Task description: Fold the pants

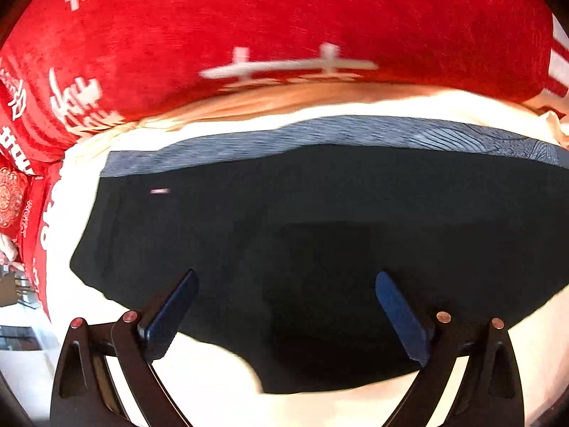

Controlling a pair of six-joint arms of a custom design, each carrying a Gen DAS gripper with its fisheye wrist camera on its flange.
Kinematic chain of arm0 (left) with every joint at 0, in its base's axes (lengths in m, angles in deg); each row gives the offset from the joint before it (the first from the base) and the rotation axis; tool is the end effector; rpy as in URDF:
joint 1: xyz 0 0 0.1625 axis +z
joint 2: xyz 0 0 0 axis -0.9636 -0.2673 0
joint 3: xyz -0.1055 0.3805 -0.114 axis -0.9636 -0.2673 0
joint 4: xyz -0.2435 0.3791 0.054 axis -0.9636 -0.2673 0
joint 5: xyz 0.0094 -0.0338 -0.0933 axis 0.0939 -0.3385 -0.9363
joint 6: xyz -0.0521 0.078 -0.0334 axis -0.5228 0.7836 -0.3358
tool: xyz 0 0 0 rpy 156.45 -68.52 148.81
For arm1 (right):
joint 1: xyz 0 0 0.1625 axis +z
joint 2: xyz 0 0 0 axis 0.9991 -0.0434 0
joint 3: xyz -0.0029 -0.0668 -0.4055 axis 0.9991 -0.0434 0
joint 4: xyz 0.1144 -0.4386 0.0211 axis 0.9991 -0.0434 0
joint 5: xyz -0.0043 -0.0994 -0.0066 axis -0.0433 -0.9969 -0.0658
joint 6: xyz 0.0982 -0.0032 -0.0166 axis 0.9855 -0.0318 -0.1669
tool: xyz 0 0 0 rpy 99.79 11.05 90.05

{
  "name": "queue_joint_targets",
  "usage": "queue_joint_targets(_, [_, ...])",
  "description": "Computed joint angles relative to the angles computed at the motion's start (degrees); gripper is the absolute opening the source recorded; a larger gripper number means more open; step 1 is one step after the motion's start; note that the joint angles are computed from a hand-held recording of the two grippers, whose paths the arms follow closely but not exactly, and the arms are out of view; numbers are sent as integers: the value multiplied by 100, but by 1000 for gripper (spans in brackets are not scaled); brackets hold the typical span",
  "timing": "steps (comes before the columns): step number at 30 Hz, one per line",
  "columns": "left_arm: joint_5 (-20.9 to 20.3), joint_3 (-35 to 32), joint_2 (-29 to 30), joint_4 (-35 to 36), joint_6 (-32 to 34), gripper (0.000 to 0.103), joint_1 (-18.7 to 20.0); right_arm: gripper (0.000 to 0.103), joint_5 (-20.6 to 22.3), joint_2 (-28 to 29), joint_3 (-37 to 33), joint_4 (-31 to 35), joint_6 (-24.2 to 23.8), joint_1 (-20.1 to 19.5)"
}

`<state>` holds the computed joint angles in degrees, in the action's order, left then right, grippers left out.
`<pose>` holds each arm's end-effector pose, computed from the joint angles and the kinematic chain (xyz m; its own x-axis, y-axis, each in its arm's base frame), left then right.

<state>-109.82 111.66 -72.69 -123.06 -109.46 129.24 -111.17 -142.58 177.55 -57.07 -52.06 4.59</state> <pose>-0.2057 -0.6596 0.1788 -0.5286 0.1084 -0.8419 0.2626 0.9640 -0.0408 0.1073 -0.6785 0.2442 -0.8097 0.4884 0.3254 0.3043 0.8235 -0.4788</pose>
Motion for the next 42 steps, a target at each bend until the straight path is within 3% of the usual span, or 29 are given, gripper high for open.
queue_joint_targets(4, [295,57,-406,-19,225,100,327,45,1278,165,296,-320,156,273])
queue_joint_targets(9, [1063,-60,-750,-35,500,100,910,45,3051,1182,223,-914,580,567])
queue_joint_targets(12, [1315,-130,-796,-379,941,100,1277,45,3577,1928,-87,-1312,836,696])
queue_joint_targets(14, [1225,-241,-769,-476,1150,101,1539,45,3742,2227,-169,-1679,1092,758])
queue_joint_targets(16, [799,-127,-883,-1154,1647,103,1686,45,3716,2453,-342,-1864,1382,893])
queue_joint_targets(20, [628,78,-956,-1991,2475,103,1790,45,3495,2726,-608,-1971,1543,880])
queue_joint_targets(24, [215,40,-1011,-1974,2420,103,1853,45,3509,2766,-779,-1951,1563,719])
queue_joint_targets(26, [98,-23,-1020,-1823,2373,103,1856,38,3428,2865,-947,-1794,1821,707])
queue_joint_targets(27, [91,-58,-1005,-1769,2392,103,1858,16,3321,2818,-926,-1691,1903,711])
queue_joint_targets(28, [101,-73,-994,-1762,2444,103,1860,12,3195,2812,-1010,-1495,1966,730])
queue_joint_targets(30, [110,-52,-981,-1918,2682,103,1881,11,3012,2822,-1197,-1401,1717,867])
queue_joint_targets(32, [73,-59,-971,-2083,2857,103,1935,9,2533,2712,-1218,-1127,1330,1060])
queue_joint_targets(35, [189,-132,-963,-1771,2604,103,1879,7,1990,2625,-1066,-635,1441,1066])
queue_joint_targets(38, [413,-90,-1041,-1503,2504,103,1704,7,2171,2411,-729,-730,1699,943])
queue_joint_targets(42, [372,397,-1398,-1782,2772,103,1312,14,1646,1992,-664,-18,1349,1056])
